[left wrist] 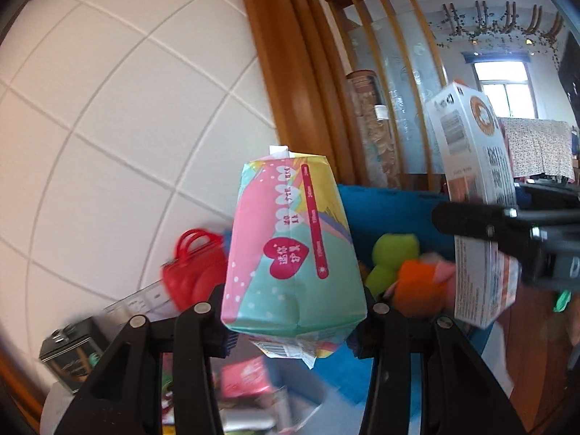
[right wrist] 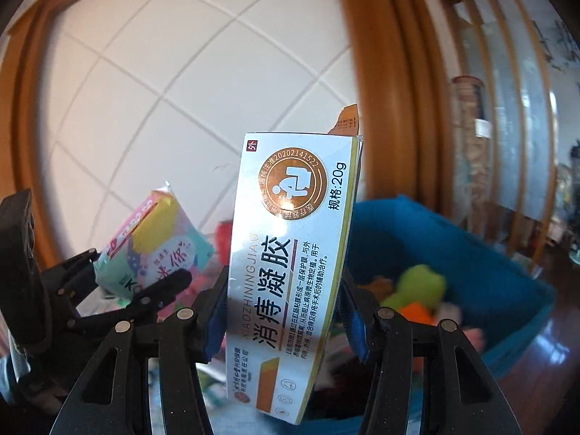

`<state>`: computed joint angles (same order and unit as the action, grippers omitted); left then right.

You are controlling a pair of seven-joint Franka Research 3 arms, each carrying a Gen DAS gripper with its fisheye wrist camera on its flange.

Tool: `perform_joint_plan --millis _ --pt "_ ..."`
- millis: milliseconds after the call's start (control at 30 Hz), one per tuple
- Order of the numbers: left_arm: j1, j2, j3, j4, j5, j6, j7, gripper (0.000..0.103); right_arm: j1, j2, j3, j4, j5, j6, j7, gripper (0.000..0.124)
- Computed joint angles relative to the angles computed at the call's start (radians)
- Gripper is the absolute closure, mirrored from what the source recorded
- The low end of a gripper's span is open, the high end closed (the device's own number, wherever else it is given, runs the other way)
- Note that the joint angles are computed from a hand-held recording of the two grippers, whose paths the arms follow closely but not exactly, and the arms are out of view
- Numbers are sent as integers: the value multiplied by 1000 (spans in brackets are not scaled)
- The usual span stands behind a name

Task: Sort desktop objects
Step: 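Carry the Kotex pack and ointment box over the crate and release both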

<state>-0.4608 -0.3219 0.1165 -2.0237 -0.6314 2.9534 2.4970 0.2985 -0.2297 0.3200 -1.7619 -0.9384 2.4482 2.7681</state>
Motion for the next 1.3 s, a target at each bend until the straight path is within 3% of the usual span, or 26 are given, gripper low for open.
perform_joint_plan --millis 100,133,267,367,533,600,667,700,867,1067,1300 --pt "86 72 -135 56 150 46 -184 59 -24 -80 -56 -75 65 36 -74 71" --pt "143 103 -200 86 249 51 -298 59 -37 -94 -69 -89 85 49 -99 71" --pt "271 189 -337 189 597 35 -670 59 -74 -144 -136 -151 200 113 -210 71" --pt "309 233 -385 254 832 2 -902 59 -89 -142 -186 -173 297 157 -302 71" --pt "283 293 -379 355 1065 -82 -1105 54 -148 -128 -191 -193 373 198 -360 71" --pt "268 321 -368 402 1174 -112 -1197 27 -180 -123 -187 -198 391 217 -372 69" --pt "248 342 -357 450 1337 -143 -1354 12 -212 -108 -171 -183 407 211 -376 53" --pt "241 351 -350 467 1368 -152 -1381 9 -224 -93 -167 -169 422 209 -386 30" --pt "221 359 -330 503 1423 -173 -1433 5 -289 -93 -118 -159 390 234 -368 26" --pt "224 346 -325 494 1411 -185 -1450 5 -310 -125 -103 -194 411 288 -365 26" --pt "264 246 -331 352 1465 -148 -1569 5 -340 -205 -40 -281 426 330 -386 24"
